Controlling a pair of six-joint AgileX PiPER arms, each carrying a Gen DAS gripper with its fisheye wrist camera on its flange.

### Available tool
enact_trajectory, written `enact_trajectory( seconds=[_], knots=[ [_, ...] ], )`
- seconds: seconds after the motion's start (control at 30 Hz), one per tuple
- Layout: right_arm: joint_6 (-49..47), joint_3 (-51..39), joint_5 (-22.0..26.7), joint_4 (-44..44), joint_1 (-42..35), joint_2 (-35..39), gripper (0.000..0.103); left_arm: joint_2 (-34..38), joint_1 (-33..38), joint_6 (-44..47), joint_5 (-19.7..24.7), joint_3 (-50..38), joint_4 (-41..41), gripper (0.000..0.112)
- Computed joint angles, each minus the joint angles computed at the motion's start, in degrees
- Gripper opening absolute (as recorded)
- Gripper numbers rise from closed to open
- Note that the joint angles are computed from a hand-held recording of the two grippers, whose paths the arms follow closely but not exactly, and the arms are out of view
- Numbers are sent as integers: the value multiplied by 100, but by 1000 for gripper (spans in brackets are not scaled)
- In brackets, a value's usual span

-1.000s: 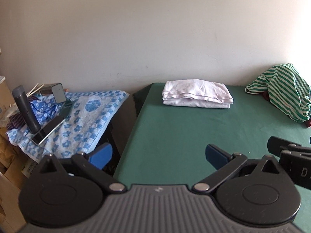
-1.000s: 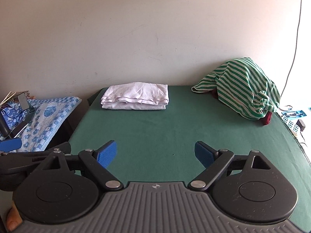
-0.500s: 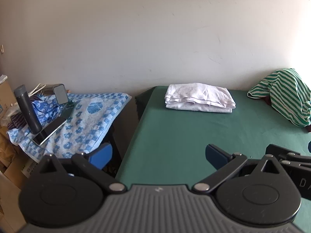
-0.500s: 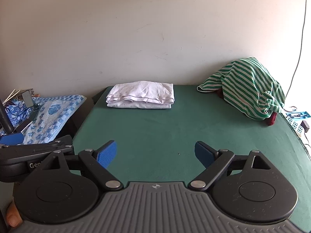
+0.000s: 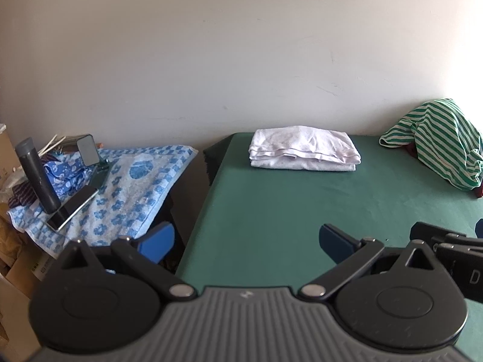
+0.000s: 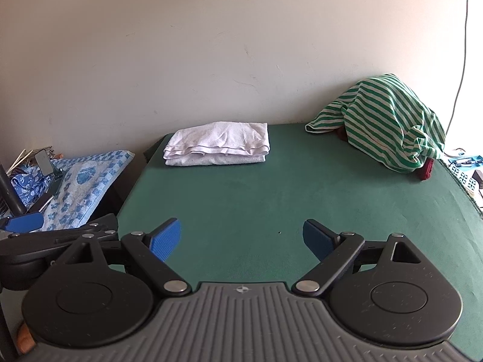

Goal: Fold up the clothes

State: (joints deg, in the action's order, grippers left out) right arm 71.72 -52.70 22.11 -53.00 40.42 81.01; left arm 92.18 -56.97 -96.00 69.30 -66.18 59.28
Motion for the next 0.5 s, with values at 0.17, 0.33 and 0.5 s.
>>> enact_trajectory(
  seconds=[0.17, 0.33, 0.5],
  knots=[
    [-46, -44, 23, 42, 11, 63, 90, -20, 66, 8, -60, 66, 12, 102],
    [-40, -81, 17, 11, 20, 121, 90, -55, 156, 17, -154, 116, 14, 102],
    [-69, -130, 33, 23, 39, 185, 90, -63, 207, -31, -200, 154, 57, 102]
  ],
)
